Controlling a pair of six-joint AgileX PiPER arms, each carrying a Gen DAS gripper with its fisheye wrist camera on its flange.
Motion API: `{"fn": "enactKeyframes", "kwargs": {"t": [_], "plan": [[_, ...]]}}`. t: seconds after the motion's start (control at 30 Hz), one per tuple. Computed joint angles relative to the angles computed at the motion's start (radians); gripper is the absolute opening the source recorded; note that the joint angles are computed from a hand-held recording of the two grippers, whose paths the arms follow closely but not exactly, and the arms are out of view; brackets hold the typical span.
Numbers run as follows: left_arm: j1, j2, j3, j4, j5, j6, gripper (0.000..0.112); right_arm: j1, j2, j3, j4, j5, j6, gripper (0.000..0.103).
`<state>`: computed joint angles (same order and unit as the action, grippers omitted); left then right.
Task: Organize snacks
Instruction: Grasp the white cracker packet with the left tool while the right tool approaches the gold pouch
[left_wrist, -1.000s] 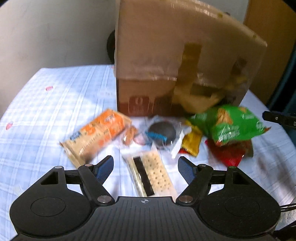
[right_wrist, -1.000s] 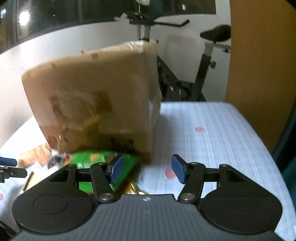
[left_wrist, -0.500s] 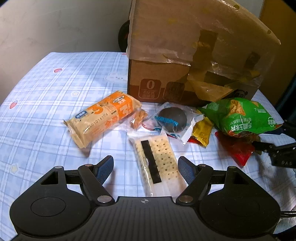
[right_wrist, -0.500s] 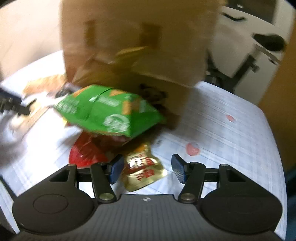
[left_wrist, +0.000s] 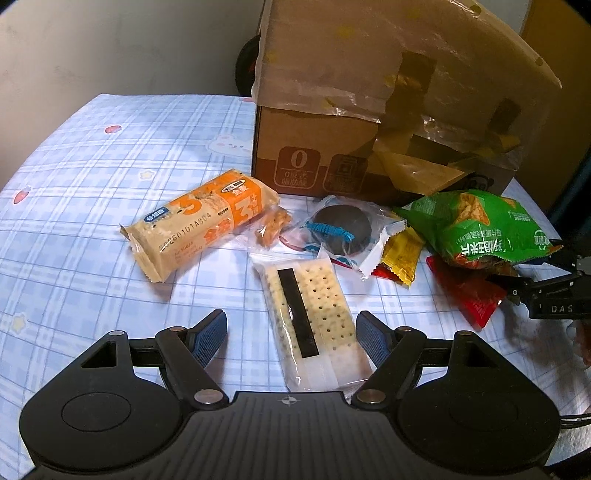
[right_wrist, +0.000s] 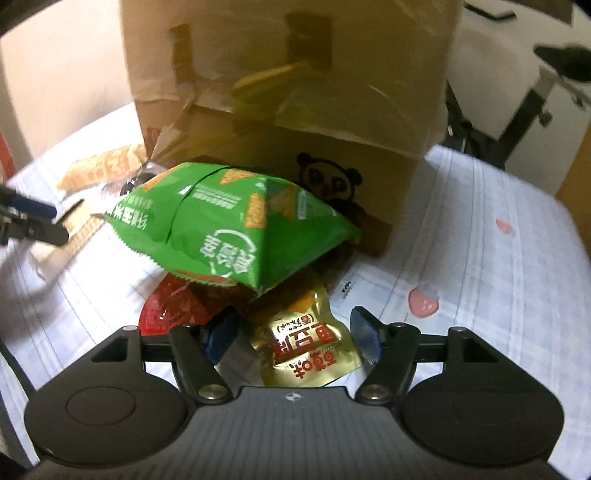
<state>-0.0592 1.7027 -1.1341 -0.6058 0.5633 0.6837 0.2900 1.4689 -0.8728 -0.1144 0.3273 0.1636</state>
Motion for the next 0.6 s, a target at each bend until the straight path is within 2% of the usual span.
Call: {"fn": "enactKeyframes", "kwargs": {"t": [0.17,0.4,0.43,0.47,0.5,0.6], "plan": [[-0.013,0.007,-0.008,0.017,-0.004,-0.009,0.08,0.027,-0.016,0.012,-0.085,0.005,0.106,0.063],[-0.027,0.017,-0.017,0.048,-0.006,-0.047,0.08,0.055,-0.056,0.053,-0.174,0.004,0.296,0.061],[-0.025,0.016,-0.016,0.038,-0.006,-0.038,0.077,0.067,-0.066,0.064,-0.204,0.005,0.343,0.061],[-0.013,0.016,-0.013,-0.011,0.005,0.009,0.064,0.068,-0.073,0.069,-0.212,0.007,0.359,0.061],[-0.001,0.017,-0.013,-0.054,0.022,0.051,0.055,0.073,-0.076,0.072,-0.231,0.012,0.387,0.061],[-0.005,0.01,-0.009,-0.044,0.013,0.041,0.055,0.077,-0.089,0.077,-0.26,0.026,0.443,0.061]]}}
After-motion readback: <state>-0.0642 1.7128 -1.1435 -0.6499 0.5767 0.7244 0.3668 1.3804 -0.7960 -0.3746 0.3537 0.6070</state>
